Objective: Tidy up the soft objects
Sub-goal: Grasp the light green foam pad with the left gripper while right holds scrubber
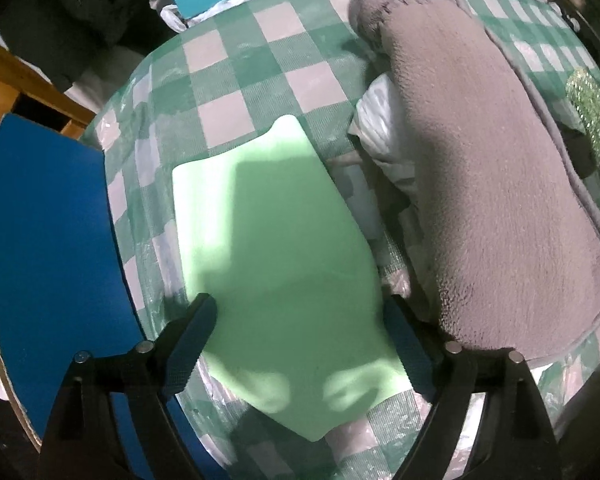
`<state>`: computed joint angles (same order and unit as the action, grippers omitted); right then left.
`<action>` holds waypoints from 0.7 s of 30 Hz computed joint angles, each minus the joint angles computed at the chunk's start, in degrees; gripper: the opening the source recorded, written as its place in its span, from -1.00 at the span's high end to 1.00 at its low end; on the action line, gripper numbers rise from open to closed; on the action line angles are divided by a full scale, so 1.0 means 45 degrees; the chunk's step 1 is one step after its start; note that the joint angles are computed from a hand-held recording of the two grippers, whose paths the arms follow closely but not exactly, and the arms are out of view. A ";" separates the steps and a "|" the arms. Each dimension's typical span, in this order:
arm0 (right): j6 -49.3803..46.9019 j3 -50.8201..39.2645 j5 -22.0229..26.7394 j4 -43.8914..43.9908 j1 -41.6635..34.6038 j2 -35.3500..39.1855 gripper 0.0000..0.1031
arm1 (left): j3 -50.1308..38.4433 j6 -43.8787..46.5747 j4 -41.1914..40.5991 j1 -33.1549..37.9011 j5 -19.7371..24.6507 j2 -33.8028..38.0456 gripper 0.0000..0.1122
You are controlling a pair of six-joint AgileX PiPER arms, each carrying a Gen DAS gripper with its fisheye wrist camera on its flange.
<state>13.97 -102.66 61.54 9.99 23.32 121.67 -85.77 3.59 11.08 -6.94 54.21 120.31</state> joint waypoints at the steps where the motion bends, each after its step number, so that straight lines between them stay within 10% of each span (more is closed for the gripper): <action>1: -0.0012 -0.0005 -0.0006 0.0001 -0.0004 0.0005 0.76 | 0.0552 -0.0130 0.0139 0.0103 -0.0237 -0.0352 -0.25; 13: 0.0007 -0.0056 0.0017 -0.0009 0.0015 0.0007 0.76 | -0.0283 0.1052 -0.1462 0.1616 0.0837 -0.0563 0.69; 18: 0.0039 -0.0164 0.0099 -0.0042 0.0047 0.0021 0.76 | -0.0714 0.1269 -0.1653 0.2013 0.1308 -0.0471 0.63; 21: 0.0081 -0.0285 0.0186 -0.0071 0.0090 0.0069 0.76 | -0.0832 0.1525 -0.2050 0.2304 0.1210 -0.0573 -0.02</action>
